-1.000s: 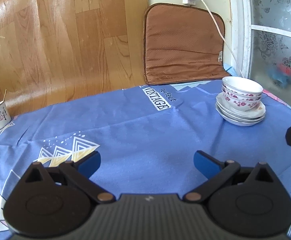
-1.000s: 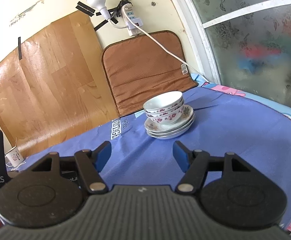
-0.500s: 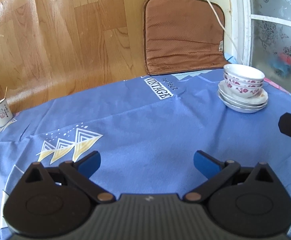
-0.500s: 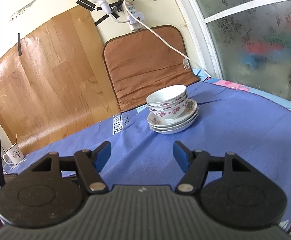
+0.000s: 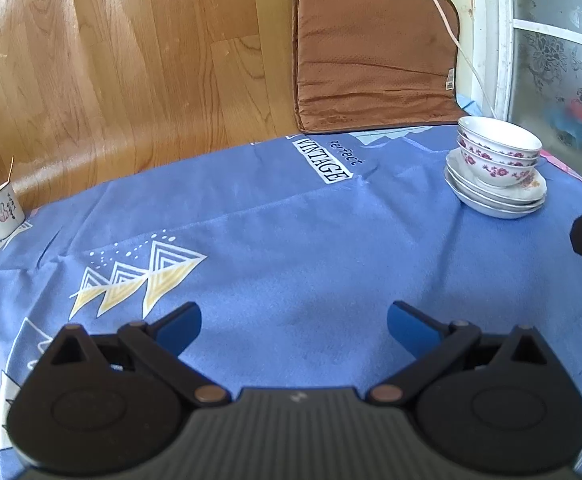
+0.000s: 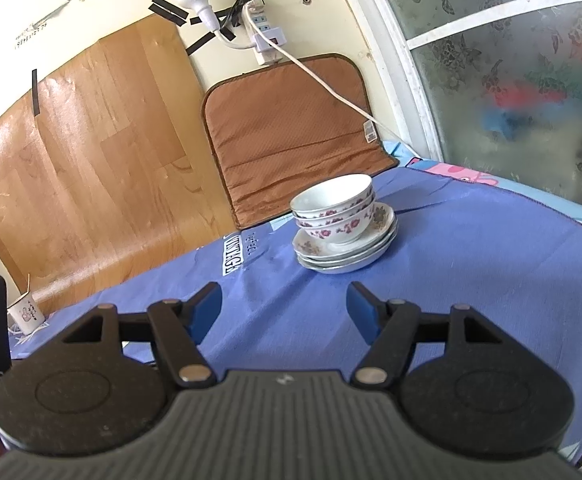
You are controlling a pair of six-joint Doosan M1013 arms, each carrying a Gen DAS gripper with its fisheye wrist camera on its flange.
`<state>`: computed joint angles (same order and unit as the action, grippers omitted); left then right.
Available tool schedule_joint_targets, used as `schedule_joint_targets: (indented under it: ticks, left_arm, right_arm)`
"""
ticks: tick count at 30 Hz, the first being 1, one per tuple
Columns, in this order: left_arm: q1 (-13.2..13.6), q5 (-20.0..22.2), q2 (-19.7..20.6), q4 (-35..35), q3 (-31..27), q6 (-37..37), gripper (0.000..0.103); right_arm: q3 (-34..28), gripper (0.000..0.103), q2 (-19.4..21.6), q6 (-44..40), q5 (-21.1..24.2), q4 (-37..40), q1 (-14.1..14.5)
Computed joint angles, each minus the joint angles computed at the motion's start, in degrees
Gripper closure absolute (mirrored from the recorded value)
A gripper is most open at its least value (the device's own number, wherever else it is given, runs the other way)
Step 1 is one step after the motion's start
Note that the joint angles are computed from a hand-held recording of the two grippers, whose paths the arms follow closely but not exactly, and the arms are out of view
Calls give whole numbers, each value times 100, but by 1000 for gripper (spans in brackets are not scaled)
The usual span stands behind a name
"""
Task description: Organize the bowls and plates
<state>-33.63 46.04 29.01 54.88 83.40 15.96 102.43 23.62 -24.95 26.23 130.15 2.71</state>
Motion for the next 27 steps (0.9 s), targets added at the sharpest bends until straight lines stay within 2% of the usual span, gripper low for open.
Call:
schedule_joint_targets:
  ticks: [19, 27]
  left_arm:
    - [40, 149, 112, -264, -138, 217, 0]
    - [47, 178, 120, -370, -167, 273, 0]
  right_arm:
    - [-97, 32, 66, 329, -157, -199, 16]
    - [-55, 32, 56, 104, -116, 73, 20]
